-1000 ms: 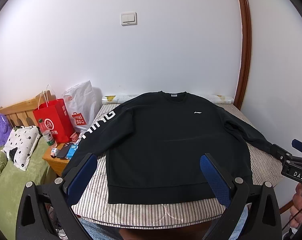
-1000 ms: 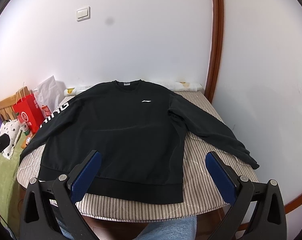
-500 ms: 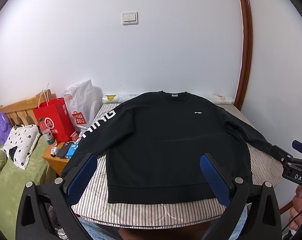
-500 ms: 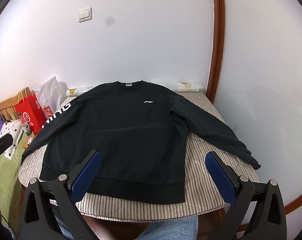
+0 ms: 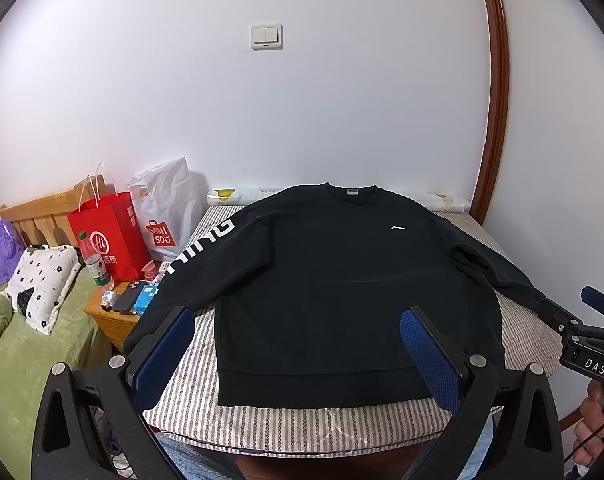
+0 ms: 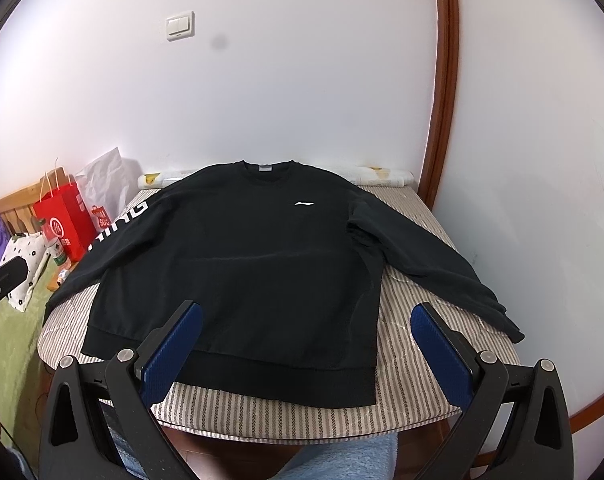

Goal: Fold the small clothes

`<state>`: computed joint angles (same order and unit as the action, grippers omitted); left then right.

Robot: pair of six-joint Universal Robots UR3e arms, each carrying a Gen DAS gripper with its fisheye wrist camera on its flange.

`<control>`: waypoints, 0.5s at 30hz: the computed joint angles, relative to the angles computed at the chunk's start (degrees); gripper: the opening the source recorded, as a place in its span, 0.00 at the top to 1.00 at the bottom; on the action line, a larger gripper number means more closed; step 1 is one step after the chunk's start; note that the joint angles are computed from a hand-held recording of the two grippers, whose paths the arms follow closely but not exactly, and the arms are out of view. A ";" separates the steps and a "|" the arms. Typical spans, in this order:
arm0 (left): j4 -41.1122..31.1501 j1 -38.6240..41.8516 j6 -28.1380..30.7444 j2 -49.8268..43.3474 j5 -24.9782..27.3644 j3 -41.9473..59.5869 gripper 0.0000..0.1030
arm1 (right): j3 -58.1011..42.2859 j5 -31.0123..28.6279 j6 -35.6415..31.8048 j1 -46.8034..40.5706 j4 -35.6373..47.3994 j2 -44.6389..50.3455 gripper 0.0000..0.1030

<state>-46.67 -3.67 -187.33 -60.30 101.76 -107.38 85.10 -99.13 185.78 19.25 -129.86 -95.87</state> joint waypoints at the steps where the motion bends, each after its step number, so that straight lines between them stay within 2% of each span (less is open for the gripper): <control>1: -0.08 0.15 -0.03 -0.02 -0.16 0.06 0.00 | 0.12 -0.30 0.17 0.34 -0.09 -0.02 0.01; 15: 0.58 1.86 0.52 1.70 -1.91 -1.90 0.00 | 1.21 -1.97 0.33 2.49 -1.38 0.16 0.01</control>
